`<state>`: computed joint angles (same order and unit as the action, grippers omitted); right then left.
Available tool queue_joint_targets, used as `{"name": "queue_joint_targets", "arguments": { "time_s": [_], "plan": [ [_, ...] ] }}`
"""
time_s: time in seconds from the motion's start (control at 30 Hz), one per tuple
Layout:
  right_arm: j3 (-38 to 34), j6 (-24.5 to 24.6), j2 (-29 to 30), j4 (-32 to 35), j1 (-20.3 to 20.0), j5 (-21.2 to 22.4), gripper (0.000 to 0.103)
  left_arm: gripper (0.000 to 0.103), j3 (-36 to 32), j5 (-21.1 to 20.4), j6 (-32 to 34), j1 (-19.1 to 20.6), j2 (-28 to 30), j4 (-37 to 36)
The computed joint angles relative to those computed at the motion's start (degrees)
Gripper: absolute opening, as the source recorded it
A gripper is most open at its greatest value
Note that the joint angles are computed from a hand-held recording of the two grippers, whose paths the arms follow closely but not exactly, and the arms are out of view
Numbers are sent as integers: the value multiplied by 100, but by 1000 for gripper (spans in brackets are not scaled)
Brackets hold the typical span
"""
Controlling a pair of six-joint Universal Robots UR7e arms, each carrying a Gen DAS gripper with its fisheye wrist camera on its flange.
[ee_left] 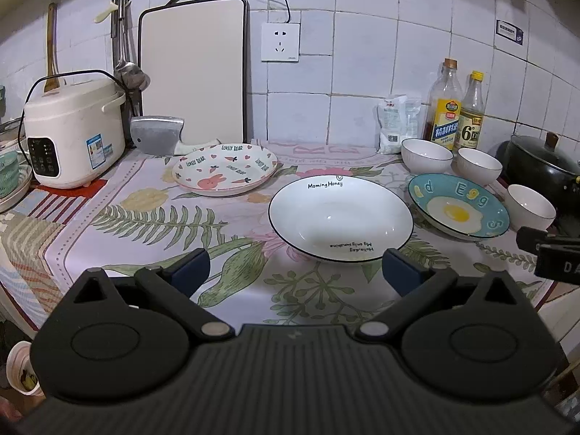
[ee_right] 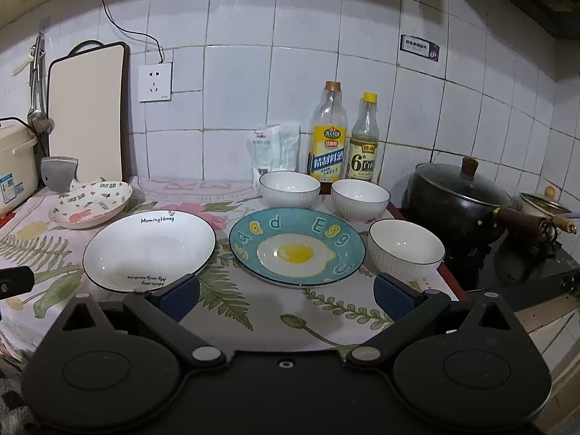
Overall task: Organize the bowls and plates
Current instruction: 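Move both grippers toward the rim of the white Morning Honey plate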
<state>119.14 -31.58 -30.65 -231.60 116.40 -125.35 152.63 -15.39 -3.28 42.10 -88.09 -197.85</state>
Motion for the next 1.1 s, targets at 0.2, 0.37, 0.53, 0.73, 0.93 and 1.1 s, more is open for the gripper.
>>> {"name": "queue_joint_targets", "arguments": {
  "time_s": [0.2,0.37,0.53,0.73,0.93,1.1],
  "plan": [
    [42,-69,7,-56,9,11,103,103,39,55,144,2,88,-248],
    [116,-231,10,-184,19,90,103,103,72,31,24,41,-10,-71],
    [146,-387,69,-363,25,84,103,103,122,22,-48,50,-82,28],
    [155,-253,46,-468,-1,4,103,103,150,0,-87,73,-127,100],
    [132,-378,23,-632,-23,-94,103,103,139,-53,-15,107,-91,9],
    [138,-335,37,-608,-62,-82,103,103,118,-81,-23,162,-80,53]
  ]
}}
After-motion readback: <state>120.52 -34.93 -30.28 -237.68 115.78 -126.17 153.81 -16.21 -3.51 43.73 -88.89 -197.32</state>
